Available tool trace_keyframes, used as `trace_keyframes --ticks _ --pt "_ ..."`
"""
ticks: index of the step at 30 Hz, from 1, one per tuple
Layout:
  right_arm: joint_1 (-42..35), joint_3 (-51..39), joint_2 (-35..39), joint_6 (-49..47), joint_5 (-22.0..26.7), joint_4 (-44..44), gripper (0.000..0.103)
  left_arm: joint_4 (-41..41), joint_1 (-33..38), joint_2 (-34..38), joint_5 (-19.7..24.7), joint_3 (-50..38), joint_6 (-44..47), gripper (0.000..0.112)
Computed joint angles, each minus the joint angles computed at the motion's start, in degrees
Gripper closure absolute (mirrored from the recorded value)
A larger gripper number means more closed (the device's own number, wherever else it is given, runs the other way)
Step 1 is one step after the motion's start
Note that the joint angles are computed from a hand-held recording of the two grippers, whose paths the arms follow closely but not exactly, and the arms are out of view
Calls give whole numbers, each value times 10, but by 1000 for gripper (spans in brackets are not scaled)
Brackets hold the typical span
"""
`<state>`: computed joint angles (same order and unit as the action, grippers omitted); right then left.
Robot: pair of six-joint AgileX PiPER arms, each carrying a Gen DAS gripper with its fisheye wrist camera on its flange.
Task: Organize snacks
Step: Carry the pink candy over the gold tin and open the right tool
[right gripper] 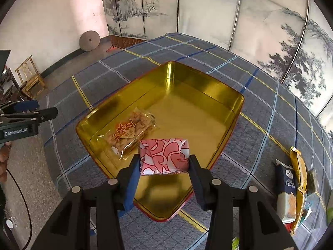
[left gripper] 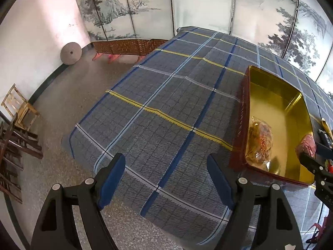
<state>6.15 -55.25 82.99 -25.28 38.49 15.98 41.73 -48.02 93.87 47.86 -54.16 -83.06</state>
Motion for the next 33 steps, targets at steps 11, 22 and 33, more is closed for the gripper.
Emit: trace_keyframes --ticks 11,22,33 --pt "16 2 11 22 -5 -21 57 -13 13 -3 -21 20 6 34" --pt "20 0 19 29 -10 -22 57 -23 8 3 -28 19 11 34" --pt "-8 -1 10 -15 1 24 57 -24 -4 6 -19 2 15 34"
